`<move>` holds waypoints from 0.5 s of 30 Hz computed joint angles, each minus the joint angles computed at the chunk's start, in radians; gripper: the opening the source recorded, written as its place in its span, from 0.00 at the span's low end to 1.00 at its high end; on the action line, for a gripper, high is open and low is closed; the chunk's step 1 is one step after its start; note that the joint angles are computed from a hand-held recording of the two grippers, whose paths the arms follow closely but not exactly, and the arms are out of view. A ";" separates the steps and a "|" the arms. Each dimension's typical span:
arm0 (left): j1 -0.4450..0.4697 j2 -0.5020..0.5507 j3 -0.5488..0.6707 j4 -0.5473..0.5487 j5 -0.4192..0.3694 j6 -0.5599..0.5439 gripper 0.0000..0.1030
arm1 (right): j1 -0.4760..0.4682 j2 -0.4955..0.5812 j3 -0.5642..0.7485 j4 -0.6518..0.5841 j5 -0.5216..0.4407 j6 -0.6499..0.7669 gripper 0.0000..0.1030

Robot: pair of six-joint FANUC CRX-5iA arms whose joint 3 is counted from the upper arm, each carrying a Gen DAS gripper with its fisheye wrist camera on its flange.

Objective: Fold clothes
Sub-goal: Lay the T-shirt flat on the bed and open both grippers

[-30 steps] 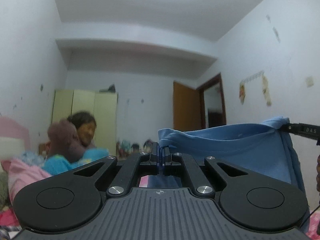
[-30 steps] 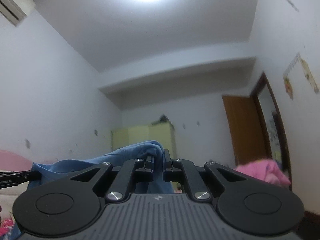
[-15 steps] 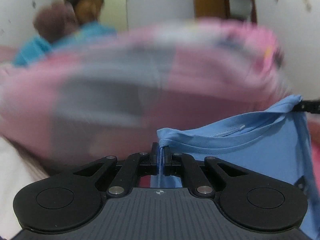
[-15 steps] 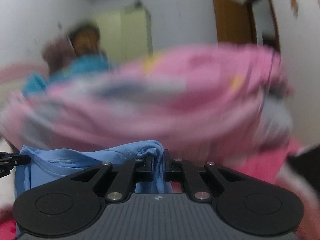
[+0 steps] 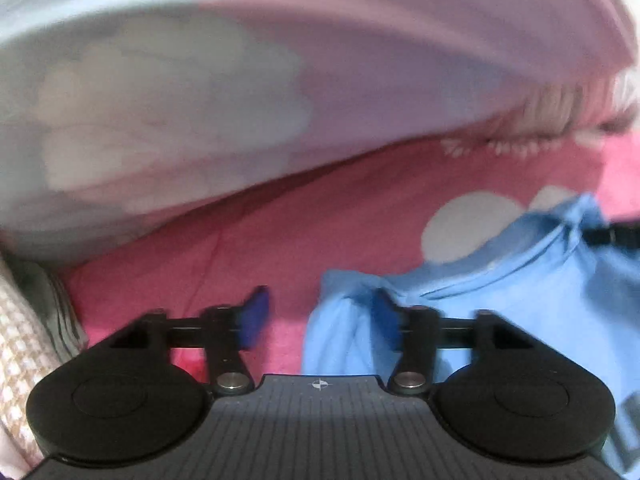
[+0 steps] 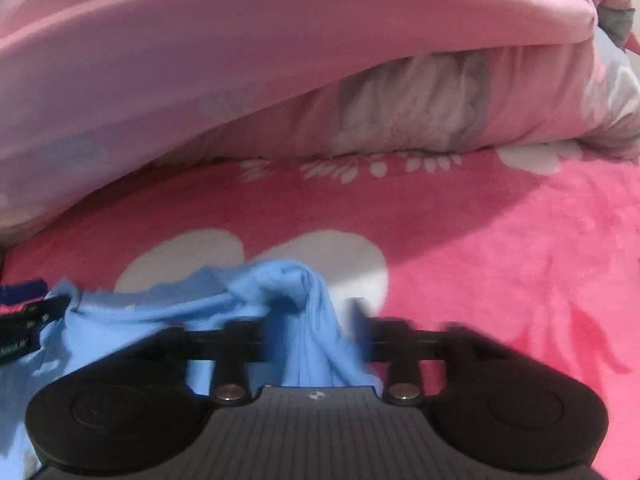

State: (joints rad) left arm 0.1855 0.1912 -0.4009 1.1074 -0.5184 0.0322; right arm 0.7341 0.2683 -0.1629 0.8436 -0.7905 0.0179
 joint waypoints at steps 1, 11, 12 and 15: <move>0.021 0.005 0.027 -0.031 -0.042 0.052 0.69 | 0.011 -0.019 0.003 -0.034 -0.015 0.014 0.67; 0.252 -0.154 0.089 -0.116 -0.413 0.128 0.80 | 0.140 -0.388 -0.265 0.059 0.068 -0.242 0.71; 0.294 -0.181 0.094 -0.108 -0.474 0.107 0.80 | 0.173 -0.442 -0.309 0.121 0.077 -0.291 0.71; 0.440 -0.256 0.135 -0.089 -0.668 0.057 0.80 | 0.279 -0.582 -0.407 0.295 0.078 -0.416 0.71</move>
